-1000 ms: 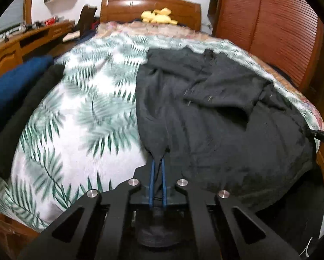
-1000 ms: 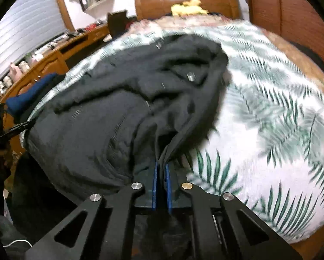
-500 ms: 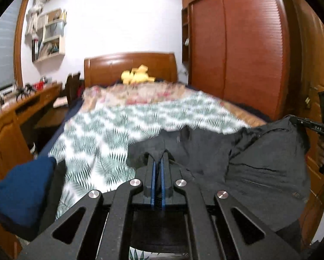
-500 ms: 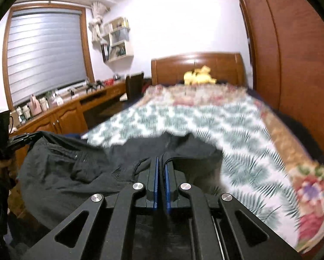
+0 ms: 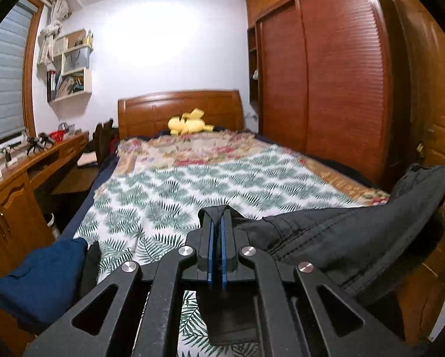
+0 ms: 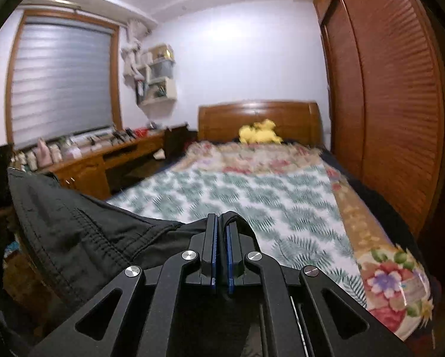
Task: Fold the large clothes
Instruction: 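Lift the hem with both tools and fold it over toward the collar, then open both tools and release the folded hem onto the jacket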
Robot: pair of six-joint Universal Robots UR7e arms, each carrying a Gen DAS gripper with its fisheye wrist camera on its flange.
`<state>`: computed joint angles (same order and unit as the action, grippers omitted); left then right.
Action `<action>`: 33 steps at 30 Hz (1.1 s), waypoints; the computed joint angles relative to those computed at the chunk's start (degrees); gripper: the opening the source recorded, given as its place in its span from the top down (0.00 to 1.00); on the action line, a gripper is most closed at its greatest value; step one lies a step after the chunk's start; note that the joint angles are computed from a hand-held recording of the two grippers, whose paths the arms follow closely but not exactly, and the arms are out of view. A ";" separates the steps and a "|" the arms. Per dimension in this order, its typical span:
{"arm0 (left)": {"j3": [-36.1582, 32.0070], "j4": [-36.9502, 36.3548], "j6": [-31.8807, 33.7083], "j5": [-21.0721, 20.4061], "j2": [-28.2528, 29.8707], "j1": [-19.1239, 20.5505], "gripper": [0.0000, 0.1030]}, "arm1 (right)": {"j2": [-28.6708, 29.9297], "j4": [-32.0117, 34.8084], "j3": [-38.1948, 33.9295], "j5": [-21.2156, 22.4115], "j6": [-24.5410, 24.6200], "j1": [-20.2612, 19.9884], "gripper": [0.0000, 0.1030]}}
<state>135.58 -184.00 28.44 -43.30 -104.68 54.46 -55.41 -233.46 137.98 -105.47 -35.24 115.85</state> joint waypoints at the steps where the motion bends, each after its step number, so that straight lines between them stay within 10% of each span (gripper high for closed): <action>1: -1.46 -0.86 0.35 -1.21 2.64 2.25 0.96 | 1.11 0.97 -1.44 -1.30 0.25 -0.13 0.96; 11: -15.95 -4.36 3.51 -6.73 22.28 13.24 0.96 | 13.31 18.78 -25.89 -10.49 -1.84 -2.69 0.95; 20: -17.92 0.03 -0.17 -6.32 26.91 17.64 0.92 | 18.87 29.86 -36.09 -17.38 1.84 -1.79 0.91; 23: -15.89 -4.11 2.65 -4.66 27.24 17.32 0.83 | 19.80 28.77 -36.12 -19.95 0.97 -1.33 0.76; 25: -14.73 -5.71 3.68 -5.46 26.69 17.47 0.59 | 21.14 26.56 -37.12 -20.64 -1.35 -2.28 0.49; 28: -11.66 -6.87 3.56 -7.58 24.53 17.69 0.29 | 20.45 23.22 -34.48 -20.96 -2.36 -1.87 0.45; 33: -6.67 -9.44 2.96 -9.32 22.85 18.71 0.26 | 19.60 22.19 -29.88 -18.14 -2.66 -1.33 0.45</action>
